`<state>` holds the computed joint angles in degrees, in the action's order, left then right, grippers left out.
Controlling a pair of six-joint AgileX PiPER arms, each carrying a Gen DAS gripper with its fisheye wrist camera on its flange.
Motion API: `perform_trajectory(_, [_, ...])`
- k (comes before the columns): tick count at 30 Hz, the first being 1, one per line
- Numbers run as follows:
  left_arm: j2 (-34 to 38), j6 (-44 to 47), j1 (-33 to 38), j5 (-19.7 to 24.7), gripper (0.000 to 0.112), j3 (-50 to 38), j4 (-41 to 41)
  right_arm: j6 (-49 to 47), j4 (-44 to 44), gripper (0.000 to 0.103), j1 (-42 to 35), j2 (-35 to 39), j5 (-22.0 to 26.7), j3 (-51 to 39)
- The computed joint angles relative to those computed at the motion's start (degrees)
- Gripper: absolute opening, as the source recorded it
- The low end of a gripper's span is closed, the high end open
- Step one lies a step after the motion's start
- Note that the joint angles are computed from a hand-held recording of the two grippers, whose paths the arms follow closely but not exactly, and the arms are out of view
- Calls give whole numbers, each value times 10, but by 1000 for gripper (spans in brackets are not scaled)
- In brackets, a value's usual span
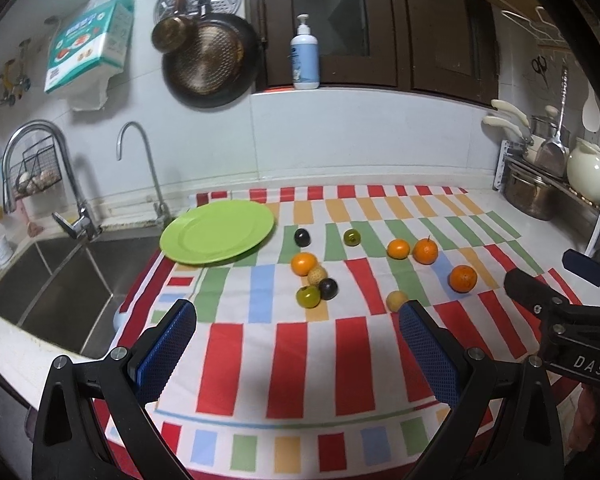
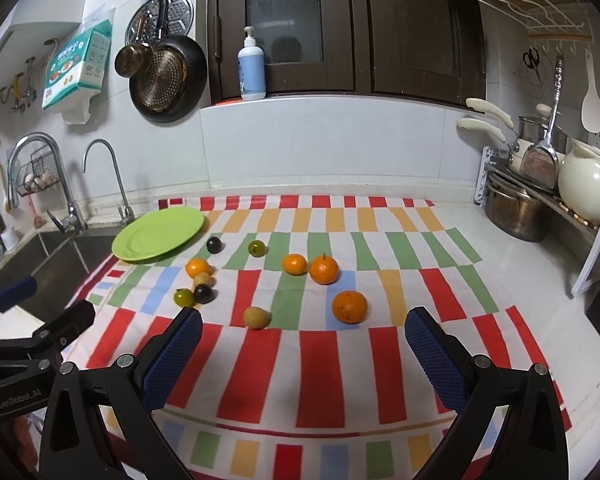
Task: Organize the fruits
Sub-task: 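Move the left tool to the small brown fruit while the right tool approaches the large orange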
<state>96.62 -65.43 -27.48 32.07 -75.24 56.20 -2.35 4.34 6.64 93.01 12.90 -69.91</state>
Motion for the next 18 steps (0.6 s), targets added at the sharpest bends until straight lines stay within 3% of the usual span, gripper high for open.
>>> perform_trajectory(8, [57,17,-11,-14,98,-56,-6,-118,82,102,-30,51,13,-53])
perform_trajectory(18, [156,135,-10,-6,91,-171,-118,-255,178,100,-65,133,50,-138])
